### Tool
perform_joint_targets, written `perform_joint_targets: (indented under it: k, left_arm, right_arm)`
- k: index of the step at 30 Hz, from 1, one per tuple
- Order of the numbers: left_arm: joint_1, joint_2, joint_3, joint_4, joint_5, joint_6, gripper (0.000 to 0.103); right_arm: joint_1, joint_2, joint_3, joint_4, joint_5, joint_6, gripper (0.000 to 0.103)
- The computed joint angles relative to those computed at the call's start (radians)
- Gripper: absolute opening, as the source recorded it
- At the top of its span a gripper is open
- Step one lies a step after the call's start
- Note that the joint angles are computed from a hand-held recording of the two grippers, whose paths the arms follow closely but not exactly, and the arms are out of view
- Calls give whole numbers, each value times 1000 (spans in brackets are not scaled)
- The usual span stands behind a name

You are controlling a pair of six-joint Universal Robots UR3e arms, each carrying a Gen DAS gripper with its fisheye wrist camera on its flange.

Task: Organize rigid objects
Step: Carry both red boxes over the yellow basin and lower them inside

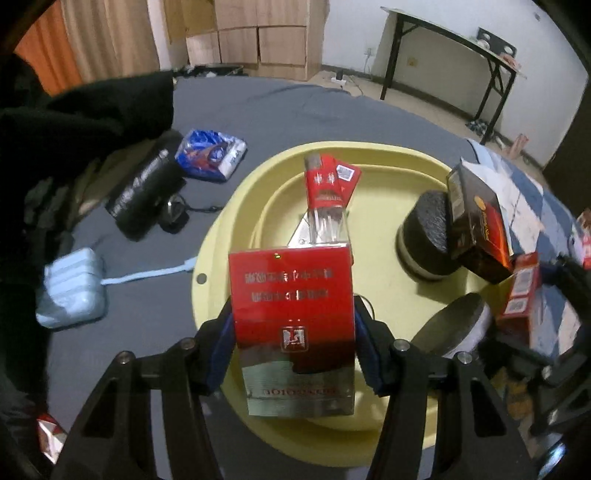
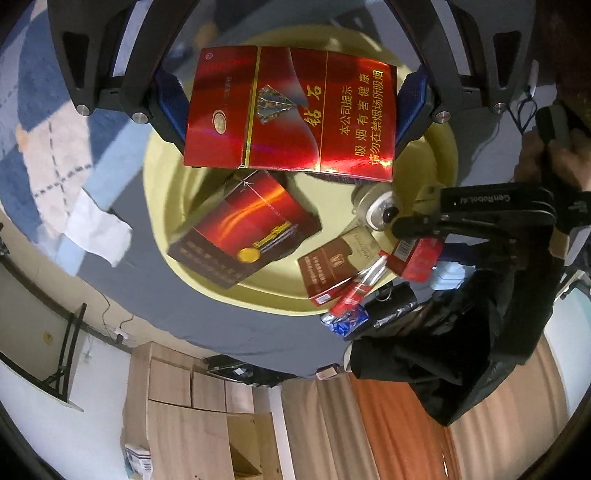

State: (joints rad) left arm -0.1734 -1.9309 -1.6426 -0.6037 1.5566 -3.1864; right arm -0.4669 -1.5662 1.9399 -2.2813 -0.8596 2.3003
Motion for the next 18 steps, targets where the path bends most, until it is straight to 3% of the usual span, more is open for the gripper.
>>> perform_joint_targets:
  k: [5,9,11,18]
  left_arm:
    - [10,-22,14,9,-15,-8,64]
    - [40,15,-40,43,-81,-34,87]
    - [34,36,-50,55,-72,-36,101]
    - [23,71,52,-13,-99,-81,103]
  right_arm:
    - [54,111,-3,-153,11,85,93]
    - [79,158,-35,-158,13,123,102]
    - [88,157,-29,-180,6,138,103]
    - [-30,6,114,-134,113,74,103]
